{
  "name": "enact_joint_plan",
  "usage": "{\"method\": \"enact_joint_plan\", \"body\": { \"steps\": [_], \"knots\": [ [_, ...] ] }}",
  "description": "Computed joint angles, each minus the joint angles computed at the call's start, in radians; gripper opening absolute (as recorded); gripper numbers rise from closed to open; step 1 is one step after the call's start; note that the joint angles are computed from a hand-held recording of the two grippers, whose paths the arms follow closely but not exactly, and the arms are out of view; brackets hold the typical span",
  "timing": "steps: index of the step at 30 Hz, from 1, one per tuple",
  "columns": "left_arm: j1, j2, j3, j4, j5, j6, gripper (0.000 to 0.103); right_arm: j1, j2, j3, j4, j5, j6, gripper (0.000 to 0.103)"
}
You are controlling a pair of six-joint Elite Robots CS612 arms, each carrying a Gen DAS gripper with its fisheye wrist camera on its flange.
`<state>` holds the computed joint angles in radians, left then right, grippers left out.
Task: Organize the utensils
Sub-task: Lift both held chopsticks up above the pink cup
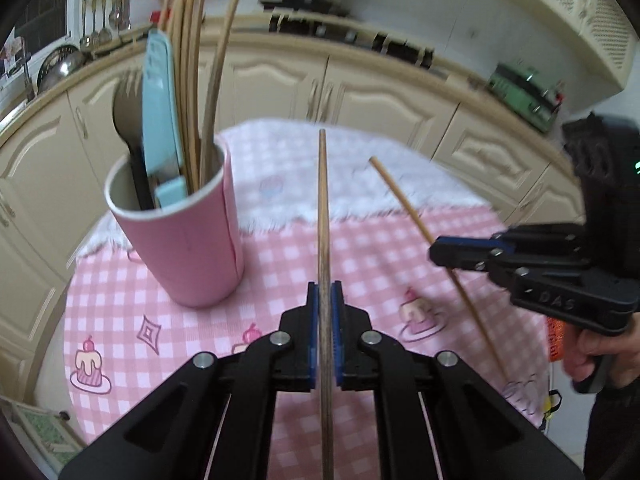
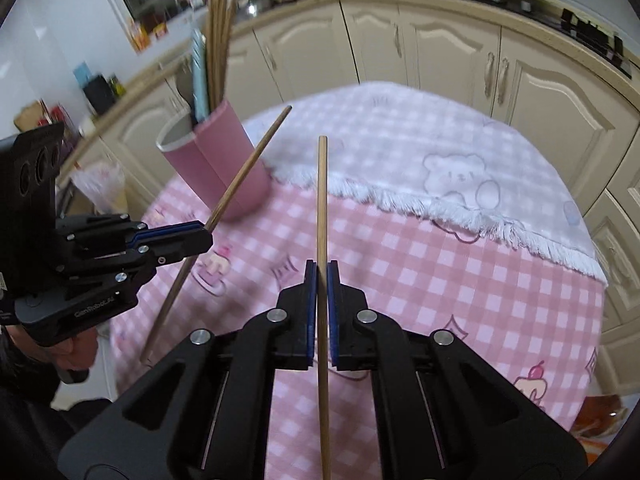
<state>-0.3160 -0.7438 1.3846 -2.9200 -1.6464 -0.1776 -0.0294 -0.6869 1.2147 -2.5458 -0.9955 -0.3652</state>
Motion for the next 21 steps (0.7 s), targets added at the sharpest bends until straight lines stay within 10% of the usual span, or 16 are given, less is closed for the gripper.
{"method": "enact_joint_plan", "body": {
  "steps": [21],
  "knots": [
    [0.057,-0.041,0.038,-0.494,0.097,-0.103,0.005,0.017,0.048,-0.073,-0.572,0.257,0.435,0.005]
  ]
}}
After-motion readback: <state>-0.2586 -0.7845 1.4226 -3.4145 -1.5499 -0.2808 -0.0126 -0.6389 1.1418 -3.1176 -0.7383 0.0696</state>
